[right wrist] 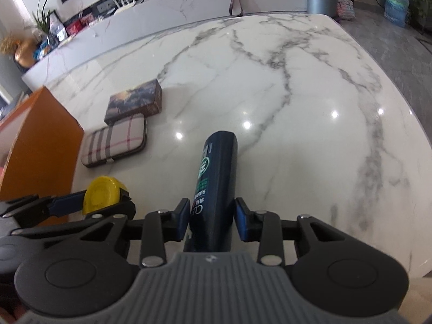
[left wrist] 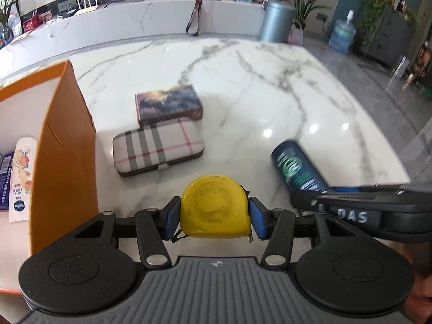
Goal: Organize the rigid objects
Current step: 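Carry the tape measure and spray can with both tools over the orange box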
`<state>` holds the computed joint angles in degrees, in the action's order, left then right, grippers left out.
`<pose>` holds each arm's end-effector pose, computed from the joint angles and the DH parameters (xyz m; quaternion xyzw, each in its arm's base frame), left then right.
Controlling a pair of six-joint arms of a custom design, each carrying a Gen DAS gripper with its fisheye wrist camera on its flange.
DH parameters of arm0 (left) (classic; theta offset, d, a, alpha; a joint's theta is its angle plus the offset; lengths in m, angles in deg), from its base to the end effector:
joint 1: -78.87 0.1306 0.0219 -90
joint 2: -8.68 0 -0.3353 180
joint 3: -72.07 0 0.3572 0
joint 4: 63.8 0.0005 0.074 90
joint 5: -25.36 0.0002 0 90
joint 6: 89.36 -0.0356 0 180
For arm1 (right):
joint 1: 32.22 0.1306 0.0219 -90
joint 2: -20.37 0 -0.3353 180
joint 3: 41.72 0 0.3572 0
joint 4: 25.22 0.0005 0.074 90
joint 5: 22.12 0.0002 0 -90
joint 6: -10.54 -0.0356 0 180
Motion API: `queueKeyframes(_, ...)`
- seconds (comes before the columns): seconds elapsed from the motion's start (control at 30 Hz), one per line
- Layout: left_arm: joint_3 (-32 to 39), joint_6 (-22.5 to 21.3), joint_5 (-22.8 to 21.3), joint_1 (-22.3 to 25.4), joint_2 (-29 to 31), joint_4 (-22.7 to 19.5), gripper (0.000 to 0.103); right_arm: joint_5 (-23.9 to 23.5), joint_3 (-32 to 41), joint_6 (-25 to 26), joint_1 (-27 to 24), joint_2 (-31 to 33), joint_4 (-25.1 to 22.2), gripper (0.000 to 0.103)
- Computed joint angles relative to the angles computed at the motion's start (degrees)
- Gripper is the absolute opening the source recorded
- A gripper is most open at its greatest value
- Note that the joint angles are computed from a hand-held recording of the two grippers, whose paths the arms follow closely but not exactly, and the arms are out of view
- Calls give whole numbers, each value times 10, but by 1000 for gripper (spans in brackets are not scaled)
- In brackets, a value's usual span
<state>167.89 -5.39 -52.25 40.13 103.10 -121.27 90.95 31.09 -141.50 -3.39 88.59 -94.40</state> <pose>0.3579 -0.2976 0.3833 0.3912 0.8673 -0.1807 0.2493 0.2691 0.1316 0.3740 0.3153 0.9034 0.0166 0.2902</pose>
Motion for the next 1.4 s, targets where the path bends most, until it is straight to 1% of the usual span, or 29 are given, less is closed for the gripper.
queueKeyframes(0.17,10,11,28,7,-22,-1,61,31,8,-34,22,-21,-12,34)
queueKeyframes(0.33,19,25,47,24,-47,6,61,63,33,-69,53,-31,-31,33)
queueKeyframes(0.43,27,33,58,39,-60,9,61,89,62,-68,73,-20,-42,33)
queueKeyframes(0.5,38,35,63,51,-62,3,61,101,81,-62,84,-13,-38,33)
queueKeyframes(0.57,42,35,67,65,-67,7,61,108,97,-56,95,-9,-26,33)
queueKeyframes(0.63,41,30,65,79,-73,14,61,101,111,-43,99,-2,-7,33)
queueKeyframes(0.77,55,40,81,117,-68,4,61,76,141,-18,101,19,26,33)
queueKeyframes(0.87,52,40,83,147,-71,20,61,60,169,-1,101,45,42,33)
queueKeyframes(1.0,68,46,92,187,-55,11,61,46,230,28,103,101,43,33)
queueKeyframes(1.1,73,45,90,209,-46,18,61,35,278,51,106,147,49,33)
queueKeyframes(1.17,84,46,94,224,-34,12,61,27,311,66,107,179,48,33)
queueKeyframes(1.3,99,26,97,248,-16,-2,61,2,367,87,101,237,42,33)
queueKeyframes(1.4,107,13,104,265,0,-16,61,-12,402,93,95,275,20,33)
